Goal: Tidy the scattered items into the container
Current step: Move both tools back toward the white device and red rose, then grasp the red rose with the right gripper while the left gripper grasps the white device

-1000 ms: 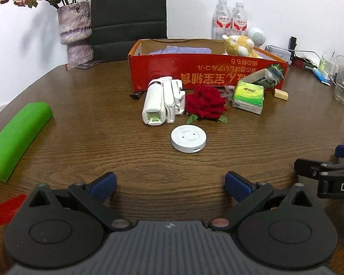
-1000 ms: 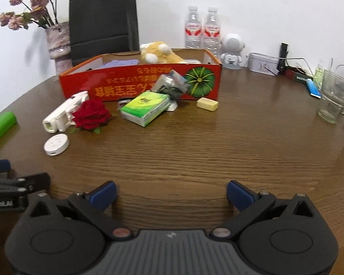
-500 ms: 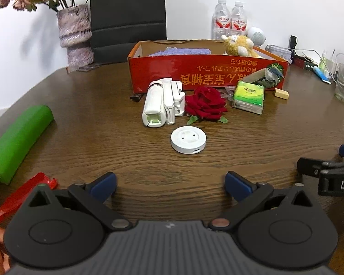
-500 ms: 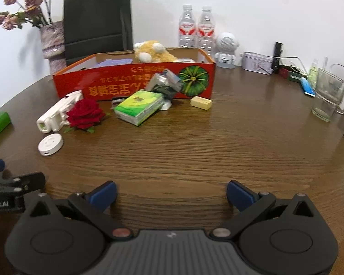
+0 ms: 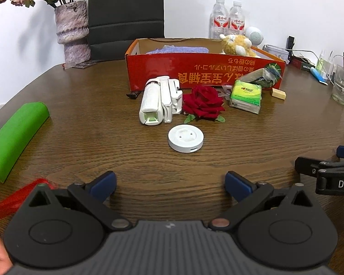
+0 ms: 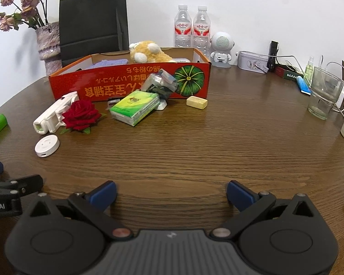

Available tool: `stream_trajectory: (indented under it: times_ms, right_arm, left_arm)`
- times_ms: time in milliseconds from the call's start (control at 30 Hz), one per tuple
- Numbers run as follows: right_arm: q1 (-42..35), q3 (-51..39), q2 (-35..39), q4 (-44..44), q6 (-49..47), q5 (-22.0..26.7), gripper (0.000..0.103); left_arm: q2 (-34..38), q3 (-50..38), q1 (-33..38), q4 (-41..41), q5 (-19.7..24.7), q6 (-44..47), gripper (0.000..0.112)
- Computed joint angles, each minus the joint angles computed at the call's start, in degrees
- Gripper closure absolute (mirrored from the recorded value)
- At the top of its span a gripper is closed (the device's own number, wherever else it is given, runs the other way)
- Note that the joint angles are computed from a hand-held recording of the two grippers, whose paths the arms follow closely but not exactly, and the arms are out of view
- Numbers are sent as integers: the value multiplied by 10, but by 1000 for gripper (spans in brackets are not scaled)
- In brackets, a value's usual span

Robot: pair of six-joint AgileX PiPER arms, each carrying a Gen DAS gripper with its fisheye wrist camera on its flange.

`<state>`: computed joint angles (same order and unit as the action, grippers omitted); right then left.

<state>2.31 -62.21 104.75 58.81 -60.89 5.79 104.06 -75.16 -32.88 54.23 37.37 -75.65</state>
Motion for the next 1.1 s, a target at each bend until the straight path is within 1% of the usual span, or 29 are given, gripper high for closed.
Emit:
stream_trajectory:
  times_ms: [100, 167, 233, 267, 300, 333, 367, 400, 433, 467, 500, 533, 567, 600, 633, 667, 700, 733, 800, 833, 867, 900, 933, 967, 1000, 1033, 1100]
  right_arm:
    - [0, 0, 0, 0, 0, 0, 0]
    - [0, -2, 1, -16, 15, 1, 0]
    - [-5, -6, 2, -5, -5, 15, 0]
    - [-10, -11, 1, -18, -5, 34, 1]
    - [-17, -14, -2, -14, -21, 56, 4]
    - [-26, -18, -8, 14, -58, 88, 8]
    - [-38, -23, -13, 63, -116, 130, 8]
    - [-46, -32, -14, 107, -167, 171, 8]
    - [-48, -48, -10, 137, -206, 208, 8]
    - [-44, -73, 1, 144, -226, 233, 8]
    - [-29, -108, 20, 128, -228, 238, 9]
    - [-11, -144, 39, 89, -208, 223, 14]
    - [8, -179, 60, 42, -165, 194, 21]
    - [18, -219, 84, -10, -109, 186, 25]
    - [22, -259, 107, -43, -75, 201, 31]
    - [22, -294, 128, -62, -65, 229, 34]
    - [25, -320, 145, -76, -63, 245, 34]
    - [30, -341, 159, -97, -55, 249, 34]
    - [50, -385, 191, -174, 8, 233, 34]
    - [57, -414, 210, -206, 37, 240, 34]
    - [61, -443, 230, -220, 47, 261, 33]
    - [63, -474, 250, -231, 54, 285, 34]
    - [63, -490, 264, -225, 51, 297, 35]
    - [62, -489, 266, -213, 43, 298, 40]
    - [60, -482, 263, -205, 38, 299, 44]
    - [58, -473, 255, -206, 42, 299, 55]
    - [58, -437, 232, -214, 43, 283, 59]
  left_arm:
    - [-1, 1, 0, 0, 0, -1, 9]
    - [-2, 3, 0, 2, -1, -2, 9]
    - [-15, 20, 0, 25, -7, -28, 9]
    - [-34, 45, 4, 54, -26, -56, 9]
    - [-62, 80, 14, 92, -55, -92, 9]
    - [-90, 110, 31, 114, -84, -106, 9]
    - [-110, 124, 52, 113, -104, -98, 9]
    - [-124, 126, 76, 88, -118, -66, 9]
    - [-128, 115, 101, 41, -126, -17, 9]
    - [-126, 100, 128, -16, -138, 37, 12]
    - [-119, 87, 154, -73, -161, 83, 12]
    - [-105, 74, 176, -131, -192, 127, 12]
    - [-88, 56, 188, -188, -208, 184, 12]
    - [-66, 21, 191, -245, -202, 241, 12]
    - [-40, -24, 192, -283, -181, 298, 12]
    - [-12, -70, 193, -309, -155, 353, 15]
    - [20, -122, 191, -314, -122, 386, 18]
    - [50, -172, 193, -342, -92, 431, 21]
    - [95, -240, 208, -450, -59, 539, 21]
    - [113, -263, 215, -495, -54, 577, 21]
    - [127, -278, 218, -517, -53, 597, 21]
    - [139, -290, 217, -516, -52, 603, 25]
    - [146, -297, 216, -511, -55, 601, 34]
    - [148, -296, 218, -529, -61, 613, 50]
    - [146, -293, 221, -553, -63, 625, 51]
    - [140, -281, 221, -555, -72, 619, 53]
    - [123, -244, 216, -535, -106, 602, 55]
